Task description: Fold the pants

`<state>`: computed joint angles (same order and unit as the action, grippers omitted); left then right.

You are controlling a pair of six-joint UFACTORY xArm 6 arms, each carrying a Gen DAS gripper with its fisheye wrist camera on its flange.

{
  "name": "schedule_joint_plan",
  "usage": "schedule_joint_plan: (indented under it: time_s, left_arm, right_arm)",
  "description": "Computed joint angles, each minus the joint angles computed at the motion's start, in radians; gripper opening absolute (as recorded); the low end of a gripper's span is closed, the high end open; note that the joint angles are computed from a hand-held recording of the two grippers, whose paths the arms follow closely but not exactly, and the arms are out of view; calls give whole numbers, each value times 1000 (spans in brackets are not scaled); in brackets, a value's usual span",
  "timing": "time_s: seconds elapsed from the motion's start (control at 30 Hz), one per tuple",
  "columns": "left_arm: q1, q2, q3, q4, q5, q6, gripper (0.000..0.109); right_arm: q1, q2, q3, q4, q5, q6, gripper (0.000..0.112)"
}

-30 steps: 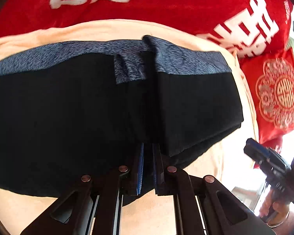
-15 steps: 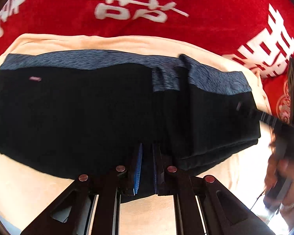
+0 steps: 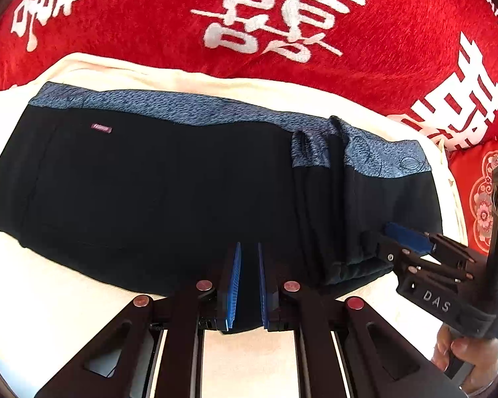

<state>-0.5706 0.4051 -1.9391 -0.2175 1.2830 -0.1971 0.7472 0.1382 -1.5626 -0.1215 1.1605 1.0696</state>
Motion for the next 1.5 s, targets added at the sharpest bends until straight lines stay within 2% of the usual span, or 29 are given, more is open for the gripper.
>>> schedule_joint_plan:
  time_s: [0.07,0.1,0.17,0.53,0.7,0.87,1.0,1.1,1.2,1.27,1.33,1.43,1.5]
  left_arm:
    - [11,-34,53,1,-30,-15,85]
    - [16,-58,89,-3,-62,-20,92]
    - [33,-86,131,-37,-95,-11,93]
    - [94,-108,164,5,-75,-19,93]
    - [133,-131,196,-3,-118,-24,93]
    - [172,-139,202,-21,-172,-28,93]
    - [208,-168,238,-91,-290,-26,93]
    - [233,-174,243,-118,-341,-36,93]
    - [258,-152,210,-81,-318,-81,93]
    - [266,-136,191,-3,-284,-121,93]
    - [279,-135,197,29,-253,-141,93]
    - [320,-140,220,11,-204,-163,93]
    - [341,-155,254,-12,-214,-176,93]
  right_arm:
    - [1,14,-17,-5,17,-10,49]
    - [4,15,-21,-9,26,-10,49]
    - [5,13,-20,-13,33,-6,49]
    - [10,47,-79,-20,103,-3,52]
    - [22,111,-180,-38,191,-9,53]
    - [37,161,-280,-41,288,-20,53]
    - [42,184,-333,-28,326,-32,54]
    - [60,234,-424,-39,366,-56,54]
    - [77,295,-515,-26,388,-84,54]
    - [88,346,-588,-16,404,-103,54]
    - [98,405,-675,-3,428,-125,60]
    - [107,478,-781,3,457,-148,63]
    - [105,524,-847,6,485,-155,65]
